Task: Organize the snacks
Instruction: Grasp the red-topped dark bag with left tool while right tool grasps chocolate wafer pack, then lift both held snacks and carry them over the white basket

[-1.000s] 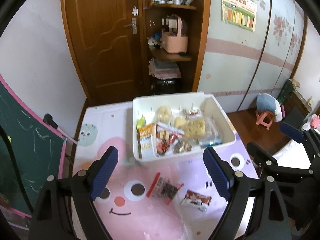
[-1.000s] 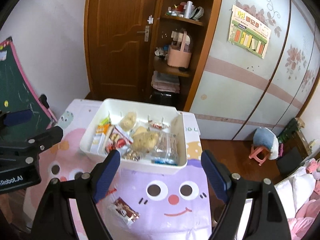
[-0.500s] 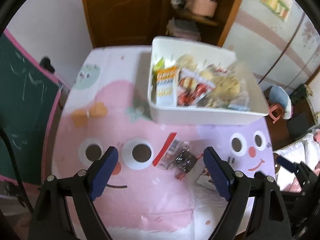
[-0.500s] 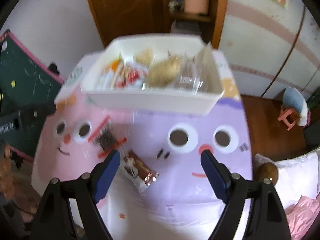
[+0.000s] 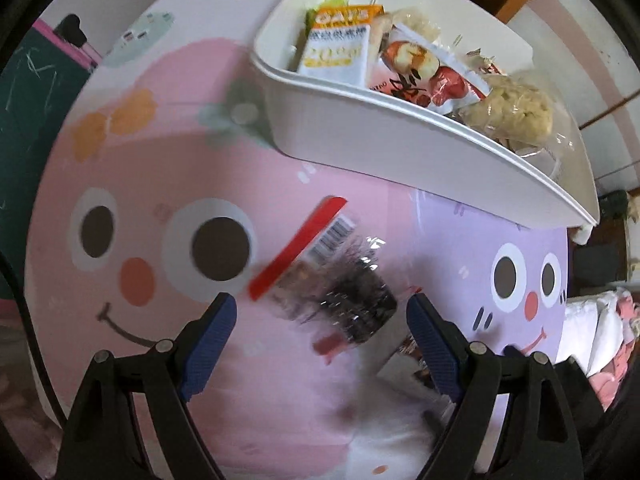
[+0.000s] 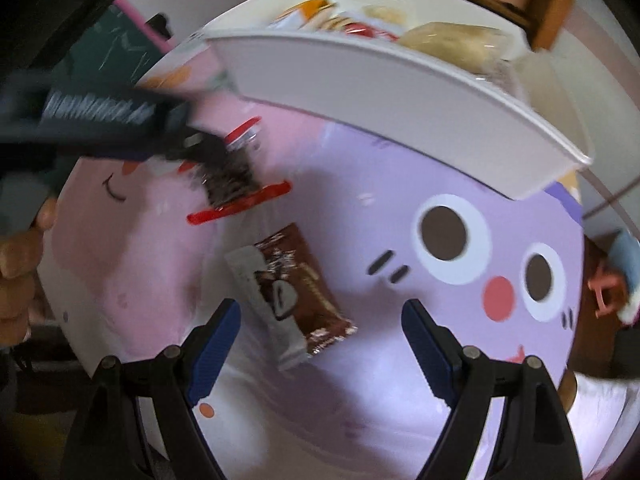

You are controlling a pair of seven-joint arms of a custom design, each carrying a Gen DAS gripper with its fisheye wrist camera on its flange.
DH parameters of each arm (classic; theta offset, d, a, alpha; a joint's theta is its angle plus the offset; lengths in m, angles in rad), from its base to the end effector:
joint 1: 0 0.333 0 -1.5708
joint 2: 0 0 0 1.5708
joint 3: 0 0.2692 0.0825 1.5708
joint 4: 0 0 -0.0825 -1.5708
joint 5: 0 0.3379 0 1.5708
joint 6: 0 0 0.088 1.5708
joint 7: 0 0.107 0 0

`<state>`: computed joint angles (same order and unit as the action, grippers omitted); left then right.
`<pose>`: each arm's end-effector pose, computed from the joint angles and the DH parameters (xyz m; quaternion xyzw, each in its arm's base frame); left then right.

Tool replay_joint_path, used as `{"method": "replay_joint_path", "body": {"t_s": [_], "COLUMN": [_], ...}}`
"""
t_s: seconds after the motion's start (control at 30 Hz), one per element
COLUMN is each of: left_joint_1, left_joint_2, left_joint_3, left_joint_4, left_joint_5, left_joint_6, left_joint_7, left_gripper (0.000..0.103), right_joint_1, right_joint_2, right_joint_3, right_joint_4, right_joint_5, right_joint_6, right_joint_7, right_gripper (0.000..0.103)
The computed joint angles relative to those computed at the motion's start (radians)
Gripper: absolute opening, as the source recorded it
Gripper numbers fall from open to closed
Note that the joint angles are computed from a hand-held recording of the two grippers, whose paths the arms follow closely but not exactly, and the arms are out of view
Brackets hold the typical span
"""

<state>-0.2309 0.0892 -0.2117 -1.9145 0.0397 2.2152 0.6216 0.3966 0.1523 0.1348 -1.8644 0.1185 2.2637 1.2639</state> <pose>0.5039 -0.2346 0.4419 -0.8523 0.5120 -0.1055 0.0173 0.4950 0.2911 0.4340 -0.9122 0.3862 -0.0301 0.1338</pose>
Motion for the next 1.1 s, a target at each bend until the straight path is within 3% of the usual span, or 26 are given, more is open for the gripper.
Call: {"method": "replay_joint_path", "body": {"t_s": [0.2,0.43,0.63,0.77,0.93,1.1], "left_joint_1": [-0.012,-0.03,-0.043,-0.054,-0.064,-0.08], "left_joint_2": [0.105,0.184,0.242,0.261,0.259,0.247], "left_joint_3": [0.004,0.014,0.011,0.012,0.008,-0.003], "left_joint_4": [0.101,0.184,0.277,0.299,0.305,0.301], "left_joint_5": [-0.006,-0.003,-0.017,-0.006,0.013,0.035], "left_joint_6": [-0.043,-0.117,-0.249,-0.271,-0.266,-0.233], "left_joint_7": [-0.067,-0.175,-0.22,-0.23,-0.206,-0.145], "left_gripper": [0.086,0.086,0.086,0.086,0.069,0.044], "right_joint_1": [0.006,0.029,0.034,0.036,0.04,0.031], "right_joint_2": [0.019,0.015,-0.002,-0.024,-0.049,-0.039], "right_joint_3": [0.013,0.022,0.023,0.024,0.024,0.015], "right_joint_4": [0.0,-0.031,-0.048,-0.074,-0.106,-0.084], "right_joint_5": [0.0,-0.03,-0.018,0.0,0.009,0.018], "right_joint_6": [-0.003,0.009,0.007,0.009,0.016,-0.008], "right_joint_7": [-0.094,-0.151,-0.16,-0.164,-0.158,-0.124], "right_gripper": [0.081,0.046,0.039,0.038,0.036,0.034]}}
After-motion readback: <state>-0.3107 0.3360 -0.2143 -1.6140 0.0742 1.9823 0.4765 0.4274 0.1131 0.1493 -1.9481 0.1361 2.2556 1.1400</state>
